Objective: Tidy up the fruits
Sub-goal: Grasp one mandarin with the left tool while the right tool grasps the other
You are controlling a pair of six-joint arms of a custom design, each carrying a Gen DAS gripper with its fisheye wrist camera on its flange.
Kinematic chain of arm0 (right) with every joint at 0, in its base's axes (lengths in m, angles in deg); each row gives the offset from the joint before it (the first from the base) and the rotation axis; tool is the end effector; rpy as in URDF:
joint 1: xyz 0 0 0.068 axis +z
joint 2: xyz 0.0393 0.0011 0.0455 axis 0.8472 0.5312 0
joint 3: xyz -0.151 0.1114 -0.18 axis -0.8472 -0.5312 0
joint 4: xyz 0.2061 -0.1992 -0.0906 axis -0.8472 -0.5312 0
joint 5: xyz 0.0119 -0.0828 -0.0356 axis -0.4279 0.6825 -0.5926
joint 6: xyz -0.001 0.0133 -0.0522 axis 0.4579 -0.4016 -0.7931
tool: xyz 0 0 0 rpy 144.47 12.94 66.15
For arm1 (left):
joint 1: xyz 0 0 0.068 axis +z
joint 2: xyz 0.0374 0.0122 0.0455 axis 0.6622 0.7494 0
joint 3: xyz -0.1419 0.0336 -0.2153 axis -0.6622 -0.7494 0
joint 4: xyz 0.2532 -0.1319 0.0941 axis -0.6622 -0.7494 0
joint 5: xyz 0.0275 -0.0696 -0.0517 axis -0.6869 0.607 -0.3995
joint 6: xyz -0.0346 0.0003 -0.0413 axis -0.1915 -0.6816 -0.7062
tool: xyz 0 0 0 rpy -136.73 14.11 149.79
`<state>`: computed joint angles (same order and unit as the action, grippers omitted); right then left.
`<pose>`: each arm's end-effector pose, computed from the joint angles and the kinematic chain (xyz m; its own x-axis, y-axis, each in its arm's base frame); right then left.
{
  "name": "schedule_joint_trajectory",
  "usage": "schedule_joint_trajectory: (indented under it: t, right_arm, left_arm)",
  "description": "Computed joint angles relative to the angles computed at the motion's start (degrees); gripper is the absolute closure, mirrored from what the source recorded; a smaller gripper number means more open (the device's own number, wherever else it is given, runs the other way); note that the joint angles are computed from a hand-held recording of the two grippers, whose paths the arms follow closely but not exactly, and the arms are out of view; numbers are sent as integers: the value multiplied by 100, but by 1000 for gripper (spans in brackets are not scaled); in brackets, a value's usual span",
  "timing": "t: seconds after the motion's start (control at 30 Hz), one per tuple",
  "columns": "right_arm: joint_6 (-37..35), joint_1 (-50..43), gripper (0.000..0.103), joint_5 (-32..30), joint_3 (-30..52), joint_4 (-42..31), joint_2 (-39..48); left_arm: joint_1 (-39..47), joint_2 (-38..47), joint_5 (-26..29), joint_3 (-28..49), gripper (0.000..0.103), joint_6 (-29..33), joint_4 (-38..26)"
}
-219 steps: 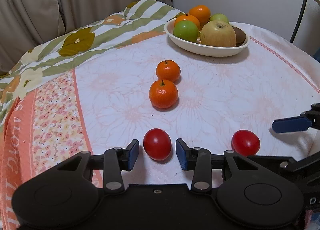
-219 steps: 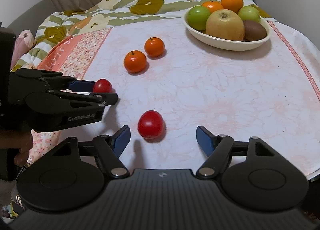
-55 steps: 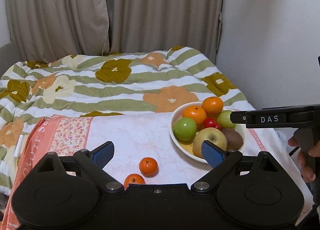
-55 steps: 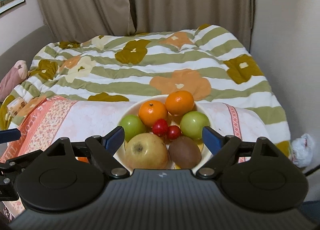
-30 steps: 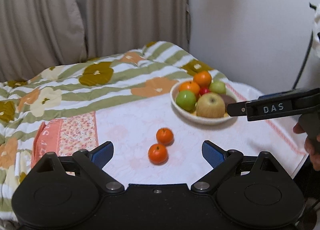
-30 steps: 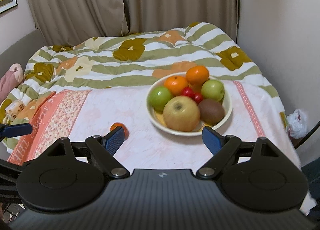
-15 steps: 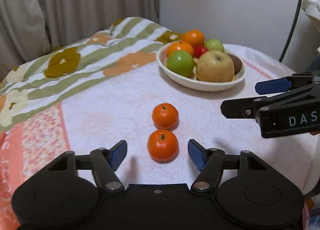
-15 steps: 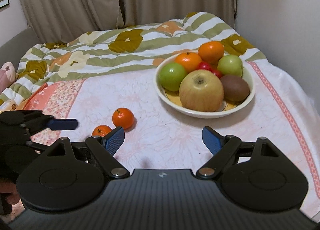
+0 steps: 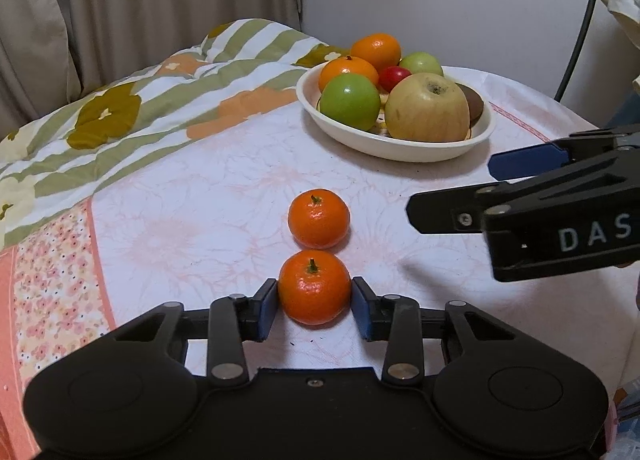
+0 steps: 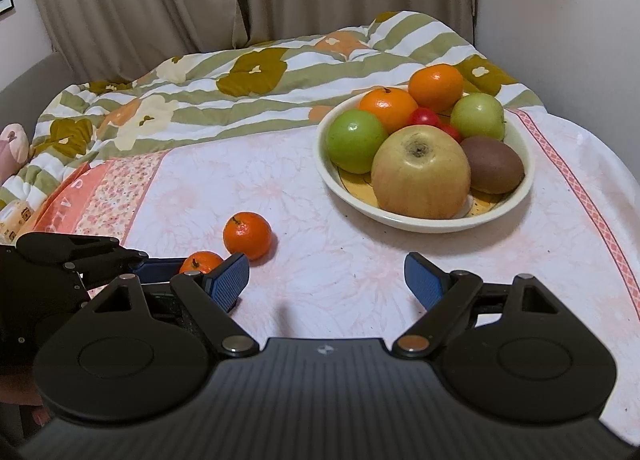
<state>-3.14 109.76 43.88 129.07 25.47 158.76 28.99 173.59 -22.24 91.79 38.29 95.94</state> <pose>0.2438 0.2783 0.0403 -0.6929 0.1768 -0.6990 0.1220 0.9842 0.1280 0.3125 -0.0800 -0.0045 -0.5486 0.5200 -0.6546 0.6661 0.7451 0.0336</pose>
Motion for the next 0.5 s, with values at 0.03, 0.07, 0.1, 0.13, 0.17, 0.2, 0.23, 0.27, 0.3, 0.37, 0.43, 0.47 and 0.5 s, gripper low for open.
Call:
schedule_joint_trajectory:
  t: [0.03,0.07,0.1,0.13,0.17,0.2,0.23,0.27,0.3,0.37,0.43,0.47,0.5]
  right_arm:
    - [-44,-15,3,-26,43,21,40]
    - [-89,-34,3,-58,85,40,81]
    - [-135,-50,3,-94,138,46,125]
    - [-183,-61,3,-144,194,44,169]
    - [-264,-89,4,-225,261,63,233]
    - [-329,-109,4,-276,333,82,308]
    - [-385,-126,5,-325,394,110,370]
    - [-457,-154,6,-403,459,154,443]
    - [-519,-174,6,-446,538,185,524]
    - [-643,-206,6,-499,709,210,686]
    - [-770,-233,8,-539,870,240,832]
    - [-831,-249,12,-572,940,255,899]
    - [-908,-274,14,-622,1023,276,976]
  left_arm:
    - [3,-16,-12,-12,61,8,-7]
    - [1,-32,-40,-29,61,28,2]
    - [9,-56,-79,-67,61,63,33]
    - [18,-71,-120,-88,61,85,53]
    - [41,-105,-159,-130,61,112,71]
    - [65,-123,-197,-154,61,121,88]
    - [100,-152,-245,-192,61,134,105]
    - [148,-178,-286,-225,61,134,112]
    - [198,-213,-310,-265,61,109,119]
    - [319,-308,-337,-355,61,23,118]
    - [423,-407,-378,-448,61,-57,139]
    - [467,-455,-385,-492,61,-94,143]
    - [509,-494,-392,-531,61,-137,156]
